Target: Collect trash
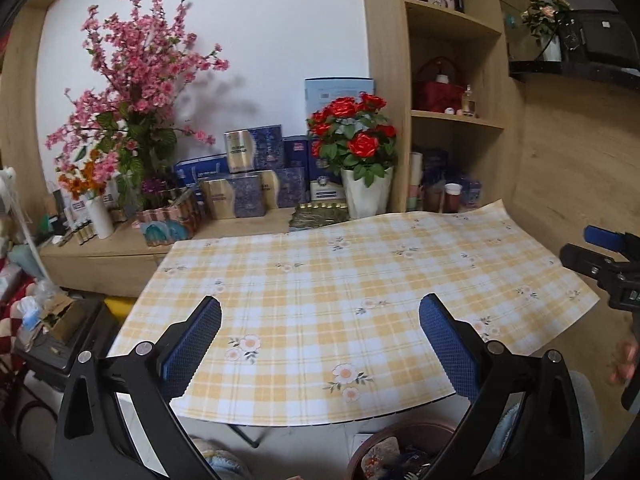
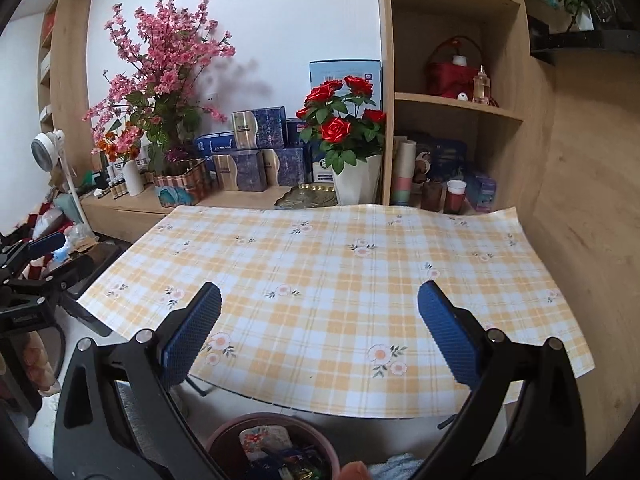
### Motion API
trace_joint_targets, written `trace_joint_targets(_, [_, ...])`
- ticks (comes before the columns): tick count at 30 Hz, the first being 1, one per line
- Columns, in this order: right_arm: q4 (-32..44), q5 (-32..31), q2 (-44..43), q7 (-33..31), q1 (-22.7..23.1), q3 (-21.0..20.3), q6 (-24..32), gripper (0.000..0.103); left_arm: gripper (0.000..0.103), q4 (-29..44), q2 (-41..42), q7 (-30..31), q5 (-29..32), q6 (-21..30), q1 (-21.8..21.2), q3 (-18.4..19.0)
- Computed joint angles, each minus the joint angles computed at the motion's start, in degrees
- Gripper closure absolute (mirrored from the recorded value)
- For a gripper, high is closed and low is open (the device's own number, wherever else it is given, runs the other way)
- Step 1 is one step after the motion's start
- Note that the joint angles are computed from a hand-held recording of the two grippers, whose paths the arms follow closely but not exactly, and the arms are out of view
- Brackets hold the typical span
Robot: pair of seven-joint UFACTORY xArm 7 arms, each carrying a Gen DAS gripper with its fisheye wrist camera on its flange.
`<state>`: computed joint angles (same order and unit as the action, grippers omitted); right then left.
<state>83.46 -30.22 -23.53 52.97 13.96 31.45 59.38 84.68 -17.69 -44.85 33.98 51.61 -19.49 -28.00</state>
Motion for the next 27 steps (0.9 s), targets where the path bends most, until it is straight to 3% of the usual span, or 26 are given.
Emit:
trace_joint_targets(5, [-0.6, 0.3, -1.0, -0.2, 0.2, 0.1, 0.4, 0.006, 0.006, 1.1, -1.5, -3.4, 0.5, 3.6, 0.6, -1.6])
trace_joint_targets(8, [-1.6, 1.2, -2.0, 0.0, 0.3, 0.0, 0.2, 0.006, 0.006, 3.4, -0.4, -2.4, 2.5, 8.5, 1.0, -4.2])
trace_joint_targets(12, [-2.4, 2.3, -2.7, -0.3, 0.2, 0.4, 0.7, 0.006, 0.006, 3.8, 0.3, -2.4, 3.9, 10.5, 0.2, -4.8])
trace_joint_targets(27, [-2.0, 3.6, -4.3, -1.1, -2.0, 2.0, 0.4, 0.006, 0.006, 3.2, 0.2, -2.9, 4.2, 12.0, -2.3, -4.2])
